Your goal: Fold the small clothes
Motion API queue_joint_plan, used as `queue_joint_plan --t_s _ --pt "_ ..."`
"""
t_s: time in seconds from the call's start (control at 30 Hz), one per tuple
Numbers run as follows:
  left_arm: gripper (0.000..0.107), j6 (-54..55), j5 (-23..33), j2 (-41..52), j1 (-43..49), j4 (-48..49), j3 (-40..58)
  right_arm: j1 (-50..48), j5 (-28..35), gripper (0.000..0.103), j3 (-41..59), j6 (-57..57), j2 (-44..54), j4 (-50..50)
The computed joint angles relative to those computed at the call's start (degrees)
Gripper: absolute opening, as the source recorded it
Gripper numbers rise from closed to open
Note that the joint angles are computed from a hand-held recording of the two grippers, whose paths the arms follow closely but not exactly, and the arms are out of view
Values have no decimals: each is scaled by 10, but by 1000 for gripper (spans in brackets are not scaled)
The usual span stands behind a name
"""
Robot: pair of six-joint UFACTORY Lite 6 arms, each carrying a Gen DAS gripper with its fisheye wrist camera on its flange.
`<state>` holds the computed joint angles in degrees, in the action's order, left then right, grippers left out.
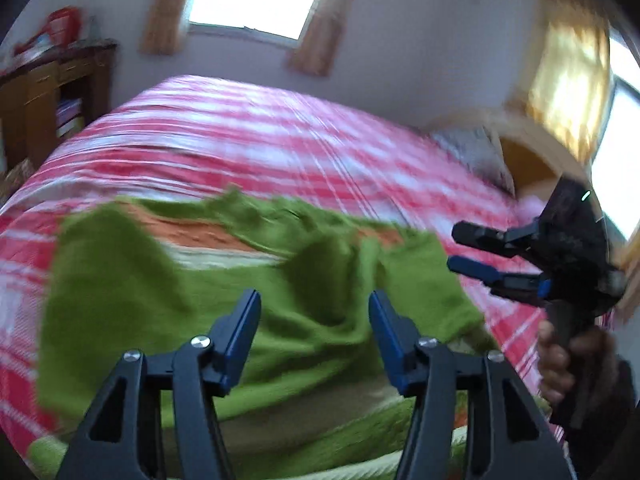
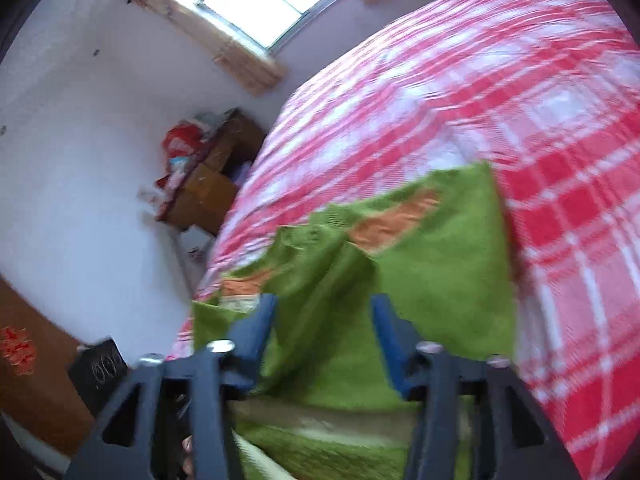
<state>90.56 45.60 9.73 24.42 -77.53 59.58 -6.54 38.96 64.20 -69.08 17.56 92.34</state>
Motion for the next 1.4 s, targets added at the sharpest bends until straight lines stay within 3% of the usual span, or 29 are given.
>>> queue_joint_plan --t_s 0.17,0.2,0.23,0.3,0.33,0.43,0.53,0.63,0.8,0.87,1.07,1.23,1.33,1.4 --pt "58 -34 -43 37 62 -22 46 57 -34 59 187 116 149 -101" --pt "58 -42 -50 48 70 -23 56 75 -46 51 221 157 179 -138" --pt "58 -49 -58 58 75 -22 68 87 -59 37 241 188 195 -171" --pt "58 -57 -92 77 67 -16 93 119 -86 23 288 267 239 -242" --pt "58 -69 -115 88 56 -4 107 126 -96 9 294 271 248 -243" --pt "58 -109 -149 108 44 31 134 136 -129 7 268 211 230 -200" --pt "58 -91 -118 112 61 4 129 122 -174 6 141 31 108 -68" --pt "58 -84 -135 116 61 3 126 94 -219 6 22 -77 -5 -8" --pt "58 -212 -231 159 12 130 160 28 -173 8 -47 -92 10 -46" --pt "59 -260 -271 173 -8 189 164 7 -143 10 -79 -139 -5 -1" --pt "61 -311 -289 133 -1 243 145 -34 -121 14 -112 -75 -65 -67" --pt "63 -193 -291 77 -17 140 112 -28 -219 14 -165 -213 -180 25" --pt "68 -151 -310 92 -50 101 125 5 -219 14 -97 -195 -128 -16" --pt "68 -229 -336 121 -67 165 145 28 -195 14 -28 -171 -54 -53"
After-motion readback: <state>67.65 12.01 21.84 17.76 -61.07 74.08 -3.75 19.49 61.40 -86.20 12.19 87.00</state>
